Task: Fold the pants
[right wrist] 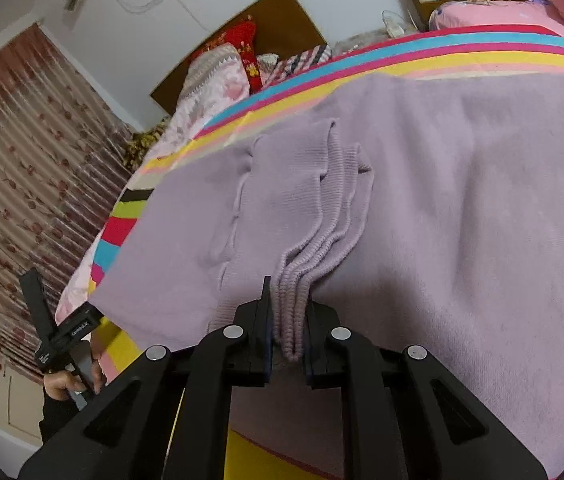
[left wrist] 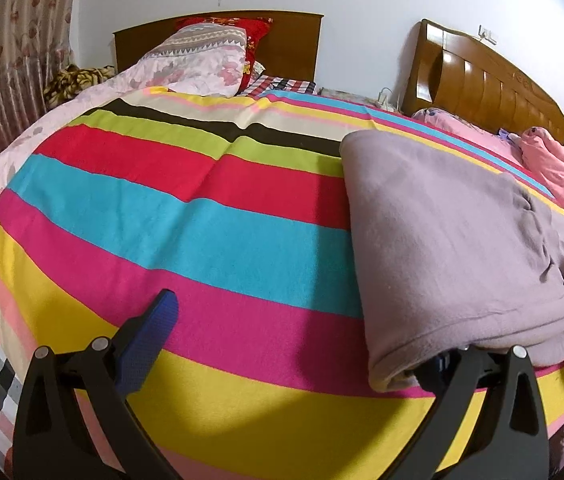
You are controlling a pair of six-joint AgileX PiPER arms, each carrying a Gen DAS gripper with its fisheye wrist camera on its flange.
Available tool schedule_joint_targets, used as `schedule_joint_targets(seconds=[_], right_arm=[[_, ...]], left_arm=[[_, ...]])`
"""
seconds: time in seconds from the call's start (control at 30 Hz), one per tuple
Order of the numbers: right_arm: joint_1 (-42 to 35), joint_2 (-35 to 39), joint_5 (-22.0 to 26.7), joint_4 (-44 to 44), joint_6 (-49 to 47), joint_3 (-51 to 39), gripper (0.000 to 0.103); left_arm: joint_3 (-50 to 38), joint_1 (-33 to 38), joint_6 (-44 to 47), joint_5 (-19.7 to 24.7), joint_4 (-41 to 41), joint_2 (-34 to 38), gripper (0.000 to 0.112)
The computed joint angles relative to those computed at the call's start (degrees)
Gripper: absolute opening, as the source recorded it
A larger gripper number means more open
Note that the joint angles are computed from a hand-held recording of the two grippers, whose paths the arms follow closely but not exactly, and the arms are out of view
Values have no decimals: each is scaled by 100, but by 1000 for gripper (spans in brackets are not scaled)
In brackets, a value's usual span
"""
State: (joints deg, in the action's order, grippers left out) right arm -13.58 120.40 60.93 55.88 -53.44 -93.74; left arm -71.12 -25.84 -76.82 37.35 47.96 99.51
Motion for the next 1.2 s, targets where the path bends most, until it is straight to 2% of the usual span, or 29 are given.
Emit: schedule_joint_targets(seconds=[0.17,0.23,0.37,0.4,0.47,0.53,0.6,0.67,0.73,0.83,0.87,0.93,1.0,1.07,1.1,1.13,1.17,1.2], right_arm=[[15,10,20,2,45,-28,14],[13,35,116,-93,139,-170,15],[-200,-225,216,-304,-62,-58,34],[-283,-298,177,-232,-192,34,48],[-423,-601,-210,-98,-428,342,62],[-459,-743,-335,-100,-558,353,62],[-343,-854,-471,-65,-774,370,62],[-90,-930,-576,-111,-863,346,62],[306,-1046,-813,-168,-943,424,62],[808,-1201,-1226,-489,-1044,674,61],[950,-1224,-1401,-704,-1012,766,61],[1133,-1162,-1598,-1294,-807,900,61],[1027,-1060,-1615,-1295,-1022,1048,59],[843,-1132,-1426,-1090,-1448,1144,59],[800,-1149,-1300,-1174,-1403,1081,59],[710,-1127,-1044,-1218,-1284,892,59],[561,-1053,-715,-1032,-1261,637,59],[465,-968,-514,-845,-1264,428,59]], left_arm=[[-65,6,210,60,-137,23,102],[-204,-11,587,280,-456,43,102],[164,-102,1207,372,-1010,-472,102],[275,-179,1323,537,-1013,-606,101],[442,-440,1207,1089,-767,-809,101],[717,-582,1027,1254,-662,-1307,101],[616,-713,684,1357,-329,-1658,101],[263,-771,636,1097,-36,-1673,101],[-505,-637,1200,419,-363,-1216,101],[-1551,-332,2788,-334,-1911,-309,101],[-1958,-284,3228,-284,-2373,69,101],[-2763,-158,3885,120,-3214,879,101],[-3040,-35,4104,410,-3735,1437,101],[-2813,-175,4146,319,-3340,1467,101],[-2877,-246,4192,474,-3207,1488,101],[-3132,-268,4341,819,-3303,1547,101],[-3301,-223,4439,965,-3531,1501,101],[-3328,-157,4546,897,-3753,1399,101]])
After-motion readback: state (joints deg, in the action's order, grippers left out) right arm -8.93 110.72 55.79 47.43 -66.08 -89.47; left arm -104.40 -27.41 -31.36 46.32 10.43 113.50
